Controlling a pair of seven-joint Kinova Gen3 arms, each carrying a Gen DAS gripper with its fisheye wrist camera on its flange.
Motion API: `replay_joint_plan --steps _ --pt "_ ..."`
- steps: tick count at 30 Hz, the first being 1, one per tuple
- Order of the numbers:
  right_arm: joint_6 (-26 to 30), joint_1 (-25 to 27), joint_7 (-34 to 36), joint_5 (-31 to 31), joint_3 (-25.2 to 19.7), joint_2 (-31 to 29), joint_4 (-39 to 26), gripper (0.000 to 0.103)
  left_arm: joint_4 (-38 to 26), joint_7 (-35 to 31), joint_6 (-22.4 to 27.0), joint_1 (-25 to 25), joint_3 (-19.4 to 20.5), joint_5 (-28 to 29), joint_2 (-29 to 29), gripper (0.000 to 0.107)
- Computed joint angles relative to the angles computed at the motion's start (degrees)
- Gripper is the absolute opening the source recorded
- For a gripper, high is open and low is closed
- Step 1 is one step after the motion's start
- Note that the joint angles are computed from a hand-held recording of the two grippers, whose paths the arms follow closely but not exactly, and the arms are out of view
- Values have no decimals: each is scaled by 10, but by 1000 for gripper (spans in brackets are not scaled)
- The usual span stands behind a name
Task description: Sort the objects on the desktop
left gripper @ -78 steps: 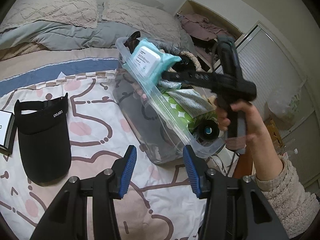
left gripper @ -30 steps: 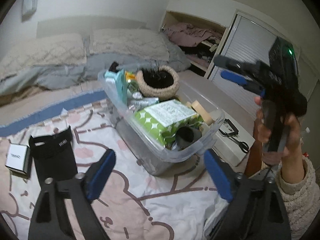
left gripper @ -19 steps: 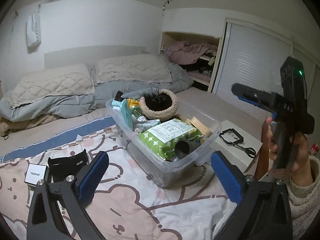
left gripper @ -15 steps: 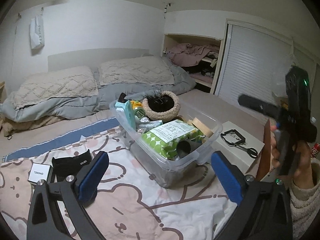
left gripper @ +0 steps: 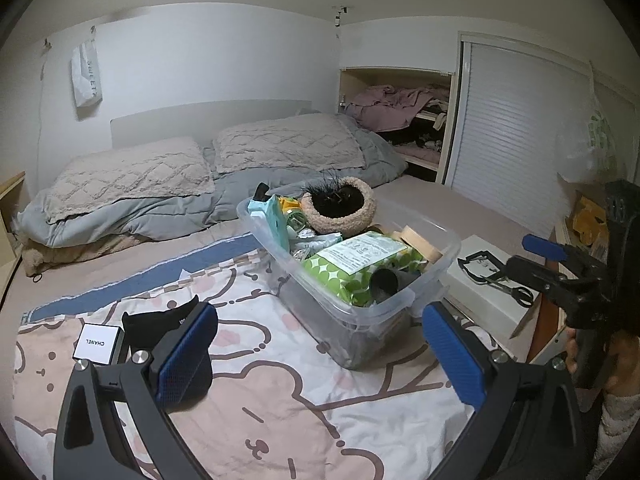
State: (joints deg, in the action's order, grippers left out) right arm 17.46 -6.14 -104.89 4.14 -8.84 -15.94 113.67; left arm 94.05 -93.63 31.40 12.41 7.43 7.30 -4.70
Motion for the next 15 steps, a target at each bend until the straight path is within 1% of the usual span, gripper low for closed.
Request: replay_joint_plan --steps 1,2,4,5,8,12,15 --pt "-3 3 -6 -4 -2 -4 5 103 2 3 -3 0 2 -5 1 103" --pt "-9 -5 -2 -16 7 -8 12 103 4 8 -5 0 5 -12 1 103" --pt "-10 -43 23 -50 46 -13 18 103 7 22 -9 0 11 -29 0 103" --pt "-9 -52 26 -55 56 -14 19 103 9 25 -10 1 11 -33 -1 103" --pt "-2 -54 34 -67 57 -14 16 103 9 30 -7 3 12 -40 0 103" --pt "7 -13 12 -44 13 -12 10 103 9 40 -6 5 15 -53 0 103" --pt "22 25 -23 -13 -27 -8 1 103 9 39 -6 7 13 -51 0 103"
